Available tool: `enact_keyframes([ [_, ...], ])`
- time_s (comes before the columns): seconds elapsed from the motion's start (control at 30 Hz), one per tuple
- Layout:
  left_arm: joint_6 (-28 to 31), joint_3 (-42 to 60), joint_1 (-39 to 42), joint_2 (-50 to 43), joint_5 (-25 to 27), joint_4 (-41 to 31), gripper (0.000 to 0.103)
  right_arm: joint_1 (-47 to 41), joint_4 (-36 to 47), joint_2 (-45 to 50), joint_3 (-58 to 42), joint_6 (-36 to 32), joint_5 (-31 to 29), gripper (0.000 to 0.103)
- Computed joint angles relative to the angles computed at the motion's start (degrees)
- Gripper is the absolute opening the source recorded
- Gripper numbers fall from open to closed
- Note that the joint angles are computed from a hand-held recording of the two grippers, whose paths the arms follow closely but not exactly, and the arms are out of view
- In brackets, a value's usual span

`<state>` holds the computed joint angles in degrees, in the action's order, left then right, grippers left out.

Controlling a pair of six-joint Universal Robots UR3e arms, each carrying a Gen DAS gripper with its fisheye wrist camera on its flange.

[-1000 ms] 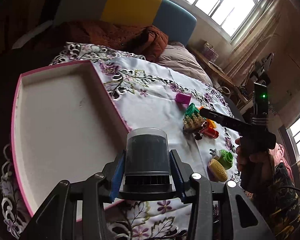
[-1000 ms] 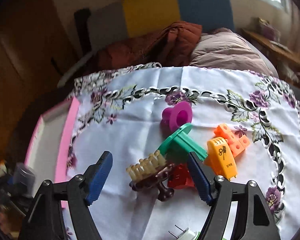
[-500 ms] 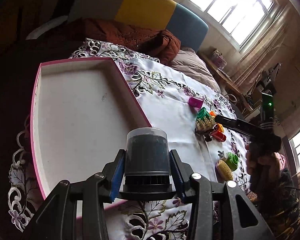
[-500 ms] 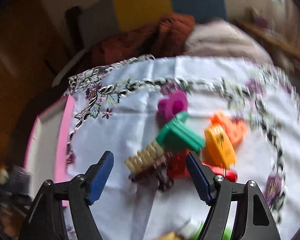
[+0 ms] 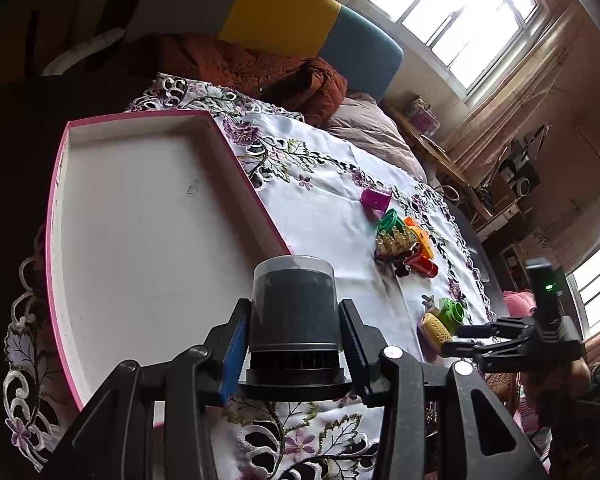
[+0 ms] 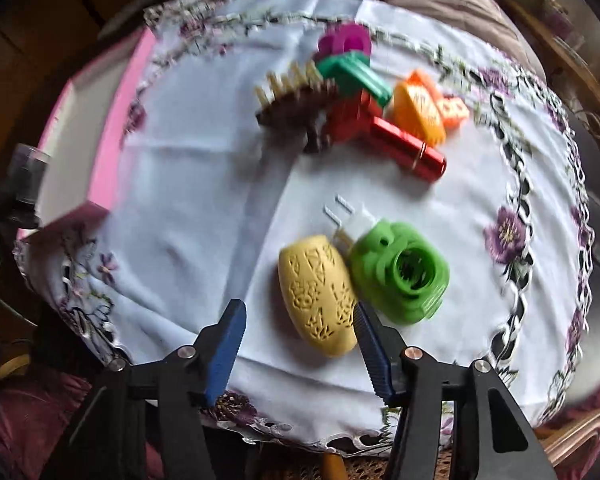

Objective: Organize rigid objects
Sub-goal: 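Lower the cylinder into the tray and open the left tool while the right tool grasps the yellow soap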

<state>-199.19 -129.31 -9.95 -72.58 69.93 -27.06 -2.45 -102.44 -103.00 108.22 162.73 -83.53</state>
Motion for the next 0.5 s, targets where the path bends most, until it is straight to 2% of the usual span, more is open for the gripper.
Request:
enact_keyframes([
  [0.13, 0.9, -0.9, 0.9, 1.9, -0.2, -0.7, 0.044, 1.7, -2.7, 3.8, -0.5, 3.2, -3.1, 0.052],
  [0.2, 1.8, -1.4, 1.6, 2.6, -0.2, -1.5, 0.044, 2.9, -3.6, 5.8, -1.6, 3.9, -4.6, 0.038],
  [0.3, 3.6, -2.2, 4.6, 3.9, -0.7, -2.9, 0.044, 4.4, -4.5, 9.5, -2.7, 4.9, -6.1, 0.032],
  [0.4, 6.9, -2.3, 10.4, 4.9, -2.3, -6.1, 0.044, 4.7, -6.8, 9.7, -1.8, 4.6, -6.0, 0.031],
  [0.5, 10.5, -2.5, 17.2, 5.6, -5.4, -8.6, 0.044, 2.3, -6.6, 8.7, -1.0, 4.3, -3.4, 0.032],
])
